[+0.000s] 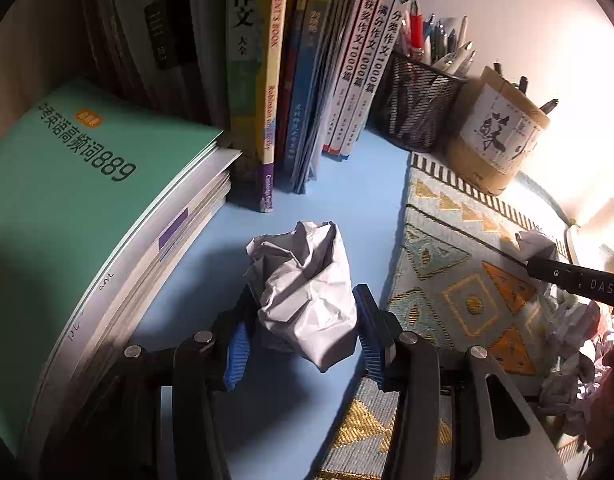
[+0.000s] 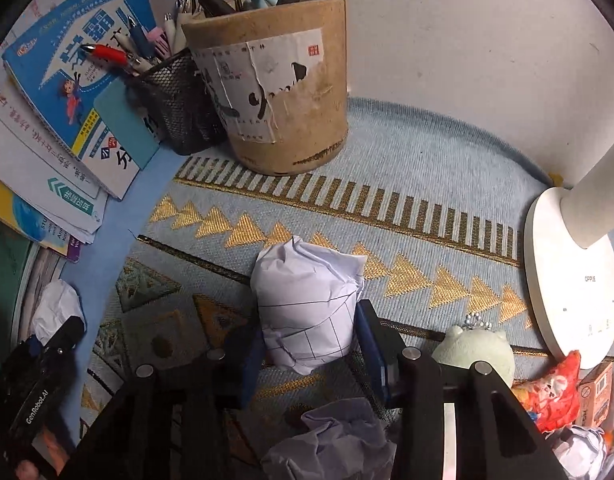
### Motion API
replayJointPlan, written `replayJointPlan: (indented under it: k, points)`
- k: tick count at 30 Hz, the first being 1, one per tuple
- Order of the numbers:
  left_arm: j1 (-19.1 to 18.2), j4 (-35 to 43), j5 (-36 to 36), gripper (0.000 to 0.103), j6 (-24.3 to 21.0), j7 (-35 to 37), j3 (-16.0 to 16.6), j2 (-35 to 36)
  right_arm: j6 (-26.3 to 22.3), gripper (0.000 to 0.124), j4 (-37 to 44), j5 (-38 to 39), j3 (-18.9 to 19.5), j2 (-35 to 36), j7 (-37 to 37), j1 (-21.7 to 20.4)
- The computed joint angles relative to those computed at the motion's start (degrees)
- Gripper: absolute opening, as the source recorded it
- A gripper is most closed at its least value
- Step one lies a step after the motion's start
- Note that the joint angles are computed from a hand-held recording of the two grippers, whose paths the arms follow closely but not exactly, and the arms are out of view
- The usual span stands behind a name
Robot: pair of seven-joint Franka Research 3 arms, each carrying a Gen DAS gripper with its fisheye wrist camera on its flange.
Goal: Organize objects
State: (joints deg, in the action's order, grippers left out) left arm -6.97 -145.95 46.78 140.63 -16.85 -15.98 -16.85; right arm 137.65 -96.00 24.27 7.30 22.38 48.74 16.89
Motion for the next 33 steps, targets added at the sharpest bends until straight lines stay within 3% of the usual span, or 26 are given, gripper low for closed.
replayJointPlan:
  k: [4, 10, 15, 18, 24, 29, 33]
  points:
    - [-1.2, 0.3, 2.5, 0.041, -1.6, -1.0, -2.3, -3.0, -1.3, 0.043, -4.6, 8.9, 1.3, -5.3, -9.3, -4.7]
    - [-4.4, 4.0, 4.4, 0.041, -4.4, -2.4, -6.2, -6.0, -3.7, 0.043, -11.7, 23.9, -1.6, -15.1, -19.6, -9.2]
    - [-6.6, 11.5, 9.5, 0.041, -3.4, -3.1, -9.0, -0.9, -5.2, 0.043, -15.8, 30.9, -6.9, -20.6, -27.8, -12.2]
    - [-8.4, 17.8, 13.4, 0.041, -1.6, -2.2, -9.1, 4.8, -4.2, 0.043, -15.0, 32.3, -9.5, -20.2, -30.6, -14.2]
    - [-13.3, 33.3, 18.8, 0.041, -0.8, 3.1, -7.4, 19.6, -4.5, 0.043, -9.4, 31.8, -12.1, -14.1, -27.2, -19.9]
    - [-17.1, 46.1, 17.7, 0.041, 2.6, 9.9, -4.4, 31.3, -5.3, 0.043, 0.1, 29.1, -11.3, -5.8, -20.2, -24.4]
    - [-19.2, 58.2, 14.2, 0.041, 3.2, 15.7, -1.8, 40.2, -2.8, 0.044, 6.9, 26.4, -9.8, -0.6, -15.8, -26.3]
